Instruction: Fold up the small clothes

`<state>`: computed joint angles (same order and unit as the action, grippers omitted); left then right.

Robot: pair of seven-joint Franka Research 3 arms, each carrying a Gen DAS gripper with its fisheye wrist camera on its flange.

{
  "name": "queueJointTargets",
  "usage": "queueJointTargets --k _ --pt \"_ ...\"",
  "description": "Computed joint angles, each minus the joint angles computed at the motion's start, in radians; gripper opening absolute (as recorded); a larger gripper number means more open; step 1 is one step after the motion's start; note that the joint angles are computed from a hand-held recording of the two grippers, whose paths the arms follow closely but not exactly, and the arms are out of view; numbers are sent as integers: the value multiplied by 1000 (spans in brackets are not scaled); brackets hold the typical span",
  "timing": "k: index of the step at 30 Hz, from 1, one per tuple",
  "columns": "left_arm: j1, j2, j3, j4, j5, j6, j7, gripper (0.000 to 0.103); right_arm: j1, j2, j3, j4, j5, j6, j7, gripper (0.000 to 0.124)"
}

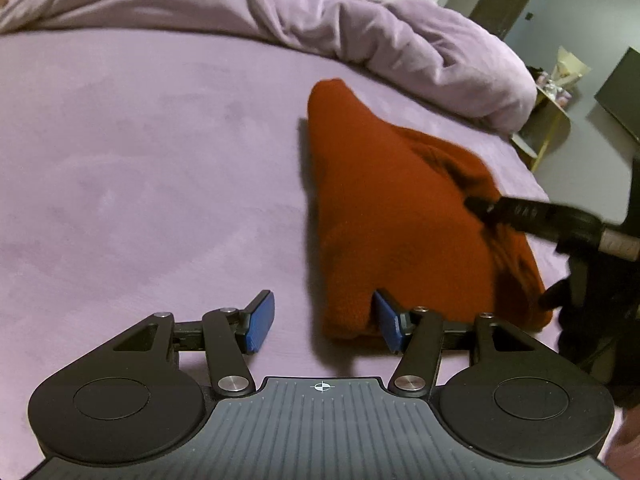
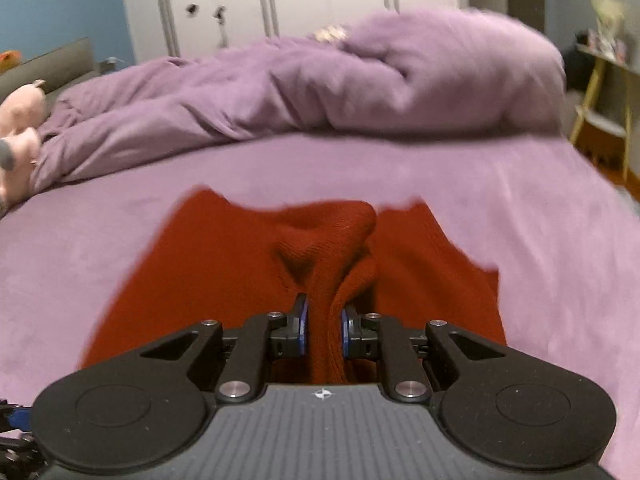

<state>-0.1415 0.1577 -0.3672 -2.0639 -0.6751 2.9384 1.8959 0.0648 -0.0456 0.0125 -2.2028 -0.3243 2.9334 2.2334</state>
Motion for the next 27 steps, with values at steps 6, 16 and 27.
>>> queueJointTargets --k 6,16,27 --pt "-23 -10 20 -23 108 26 -77 61 44 26 -20 16 426 25 -247 38" --pt "-73 -57 57 -76 224 38 -143 62 14 6 -28 78 -561 44 307 13" --pt "-79 2 41 -22 415 33 -347 62 -60 -29 -43 22 -503 -37 218 14"
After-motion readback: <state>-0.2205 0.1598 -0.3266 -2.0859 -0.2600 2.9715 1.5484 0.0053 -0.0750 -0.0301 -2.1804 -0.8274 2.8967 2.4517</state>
